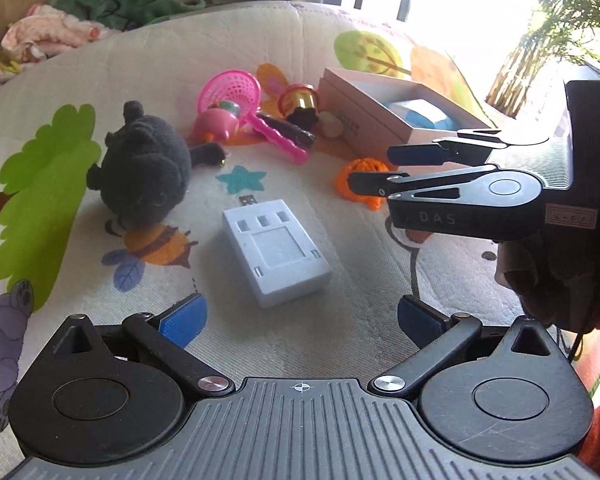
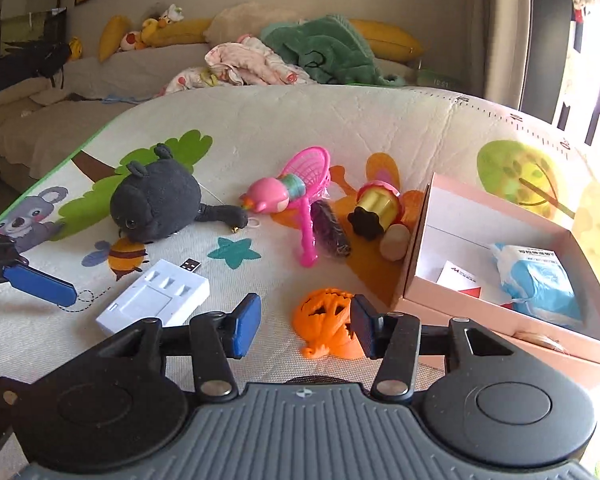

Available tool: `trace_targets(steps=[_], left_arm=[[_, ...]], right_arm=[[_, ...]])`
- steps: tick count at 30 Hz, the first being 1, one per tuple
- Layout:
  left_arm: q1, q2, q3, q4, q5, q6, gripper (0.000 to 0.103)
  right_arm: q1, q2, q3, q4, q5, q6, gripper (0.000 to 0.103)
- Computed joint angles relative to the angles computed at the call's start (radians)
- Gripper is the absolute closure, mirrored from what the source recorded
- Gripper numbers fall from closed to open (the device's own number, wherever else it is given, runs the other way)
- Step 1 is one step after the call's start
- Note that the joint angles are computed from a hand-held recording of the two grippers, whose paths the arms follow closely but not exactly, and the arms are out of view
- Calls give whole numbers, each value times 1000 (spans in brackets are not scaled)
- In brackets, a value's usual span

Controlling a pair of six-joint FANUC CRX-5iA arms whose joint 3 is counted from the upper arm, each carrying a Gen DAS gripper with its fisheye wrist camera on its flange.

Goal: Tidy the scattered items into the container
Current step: 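Grasp the orange pumpkin with the right tool while the left tool approaches the white adapter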

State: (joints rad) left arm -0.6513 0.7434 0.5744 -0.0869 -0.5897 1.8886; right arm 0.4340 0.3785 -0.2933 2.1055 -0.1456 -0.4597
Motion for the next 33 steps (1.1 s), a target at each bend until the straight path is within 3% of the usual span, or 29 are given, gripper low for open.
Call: trace_targets(steps=[4,6,11,14,17,20,23,27,30,33], left_arm=[[-1,-7,-8,-16,-5,27,0],[-1,-11,-11,-31,-10,53,0],[0,8,34,-70,-35,133,0],[-13,54,135,-147,-96,210,0],[-26,118,253,-186,-169,220,0],[-44,178,360,-223,-236,174,0],[-50,203,392,-225,-237,126,0],[-42,228,418,-206,-239,137,0],[-41,212,392,-210,-219,142,0],[-37,192,361,-207,-208,147,0]], right_arm=[[66,71,37,-208,-140,226,53],[68,83,45,-203,-161,232,53],[73,40,-1,-219,-144,268,67],[61,-12,-57,-219,-113,274,68],[69,-66,-111,-350,-57,373,70],[47,-99,-151,-248,-59,282,70],[9,-105,-151,-88,-60,135,67],[14,-52,-100,-63,-103,127,59],[63,5,-52,-228,-168,224,49],[72,34,-18,-340,-138,249,48]])
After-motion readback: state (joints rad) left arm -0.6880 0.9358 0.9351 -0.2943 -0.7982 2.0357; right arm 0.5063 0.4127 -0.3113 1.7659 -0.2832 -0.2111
